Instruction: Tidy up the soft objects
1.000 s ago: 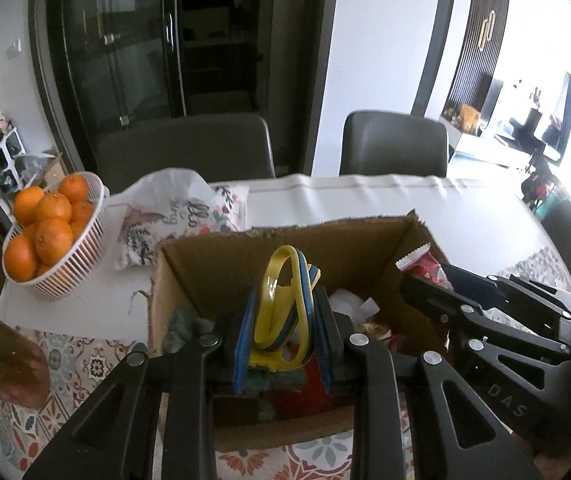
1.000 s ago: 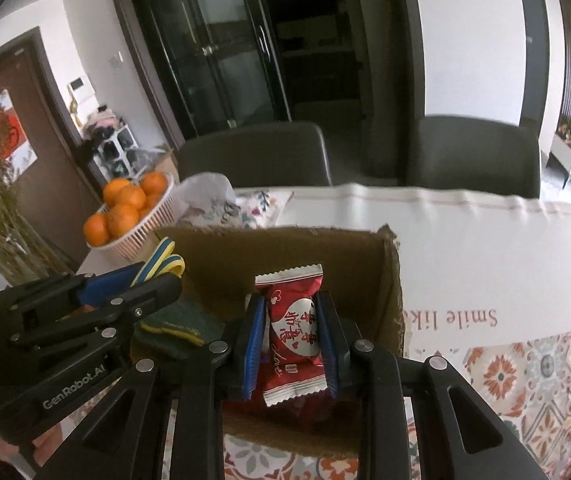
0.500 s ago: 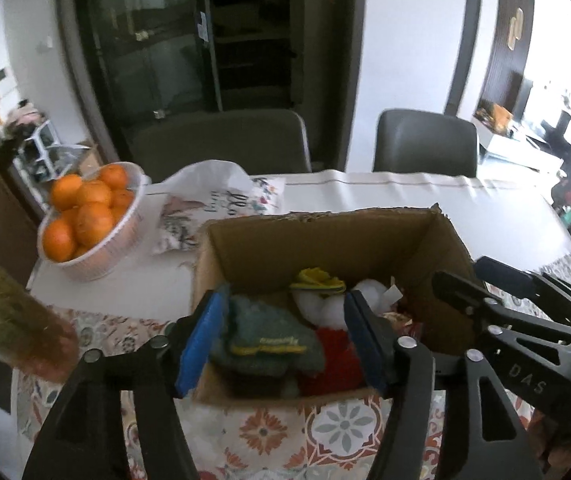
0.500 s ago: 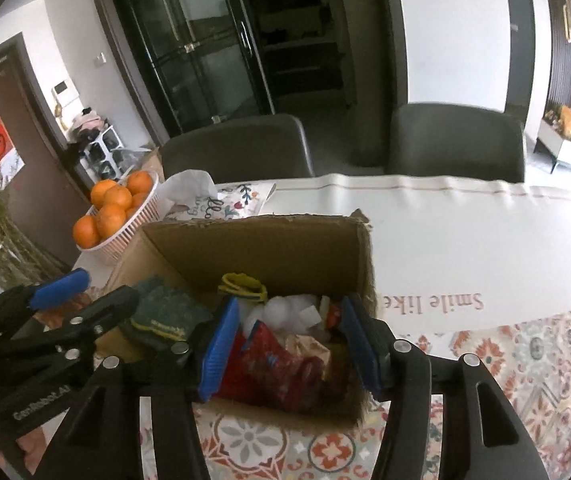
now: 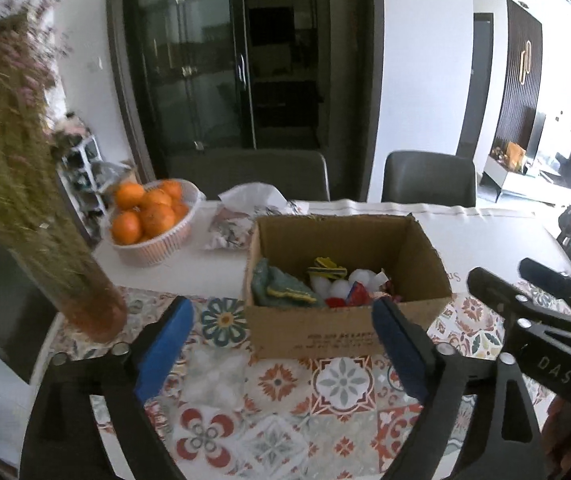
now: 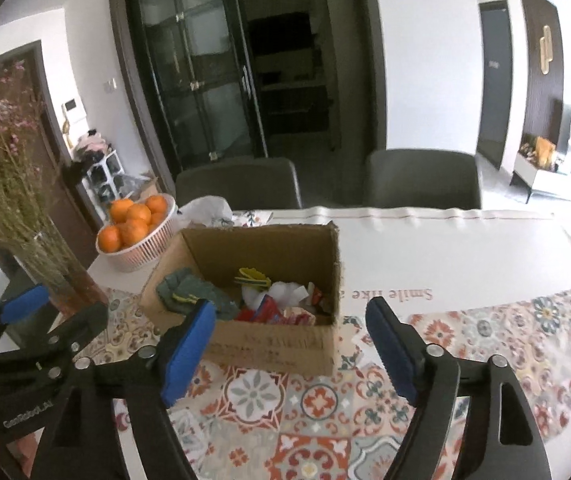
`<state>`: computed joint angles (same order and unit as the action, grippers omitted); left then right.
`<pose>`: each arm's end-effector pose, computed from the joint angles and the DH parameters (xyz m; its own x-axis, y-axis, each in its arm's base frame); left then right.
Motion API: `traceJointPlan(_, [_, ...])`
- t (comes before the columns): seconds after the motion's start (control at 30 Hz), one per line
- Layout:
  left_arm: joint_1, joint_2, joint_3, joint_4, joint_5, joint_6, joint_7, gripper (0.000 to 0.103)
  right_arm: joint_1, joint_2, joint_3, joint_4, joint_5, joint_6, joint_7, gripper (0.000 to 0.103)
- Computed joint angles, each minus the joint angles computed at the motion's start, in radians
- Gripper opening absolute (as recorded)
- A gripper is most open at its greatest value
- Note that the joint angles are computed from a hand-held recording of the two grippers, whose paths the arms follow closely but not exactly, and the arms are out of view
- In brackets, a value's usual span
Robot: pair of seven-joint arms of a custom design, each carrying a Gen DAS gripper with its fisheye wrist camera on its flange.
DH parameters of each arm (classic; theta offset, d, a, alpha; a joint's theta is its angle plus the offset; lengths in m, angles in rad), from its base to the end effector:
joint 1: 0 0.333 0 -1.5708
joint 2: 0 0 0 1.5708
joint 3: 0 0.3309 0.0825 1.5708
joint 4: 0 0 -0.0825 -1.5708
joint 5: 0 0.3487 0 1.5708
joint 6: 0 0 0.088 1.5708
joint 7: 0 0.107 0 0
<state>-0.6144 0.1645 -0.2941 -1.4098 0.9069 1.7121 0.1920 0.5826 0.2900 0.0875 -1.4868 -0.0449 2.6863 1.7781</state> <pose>0.4315 -0.4039 0.6694 0.4205 -0.9059 -0.0509 -0.6030 -0.2370 -0.7617 0.5305 0.4093 0.6403 0.5153 -0.8448 -0.1440 -0.5878 -0.2262 -0.7767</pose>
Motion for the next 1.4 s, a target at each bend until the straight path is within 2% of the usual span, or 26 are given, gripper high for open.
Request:
traceJointPlan(0.1, [-0.052, -0.017, -0.023, 0.001, 0.066, -0.086, -0.015, 0.102, 0.023, -0.113, -0.021, -0.152, -0.079, 0.082, 0.069, 0.086])
traceJointPlan(0.2, [-0.088, -0.032, -0.046, -0.004, 0.103, -0.145, -0.021, 0.103, 0.017, -0.207, -0.009, -0.266, -0.167, 0.129, 0.145, 0.09])
traceJointPlan(0.43, [-0.152, -0.093, -0.118, -0.051, 0.121, -0.237, -0.096, 0.103, -0.061, -0.41, 0.088, -0.497, -0.207, 0.192, 0.243, 0.091])
traceJointPlan(0.57, [-0.19, -0.11, -0.158, -0.066, 0.134, -0.3, -0.138, 0.103, -0.128, -0.525, 0.165, -0.605, -0.25, 0.207, 0.308, 0.092])
traceJointPlan(0.7, [-0.234, -0.118, -0.195, -0.064, 0.132, -0.366, -0.18, 0.103, -0.172, -0.634, 0.224, -0.701, -0.206, 0.219, 0.323, 0.093])
traceJointPlan(0.83, [-0.277, -0.122, -0.223, -0.064, 0.141, -0.42, -0.217, 0.103, -0.178, -0.733, 0.256, -0.785, -0.13, 0.216, 0.301, 0.093])
traceJointPlan(1.0, [-0.349, -0.092, -0.248, -0.022, 0.169, -0.528, -0.236, 0.103, -0.186, -0.812, 0.296, -0.844, -0.052, 0.198, 0.27, 0.093])
traceJointPlan(1.2, [-0.437, -0.053, -0.246, 0.026, 0.198, -0.626, -0.241, 0.103, -0.193, -0.895, 0.327, -0.903, 0.015, 0.194, 0.244, 0.093])
traceJointPlan(1.4, [-0.51, -0.026, -0.234, 0.063, 0.216, -0.672, -0.258, 0.103, -0.197, -0.974, 0.347, -0.952, 0.057, 0.191, 0.232, 0.094])
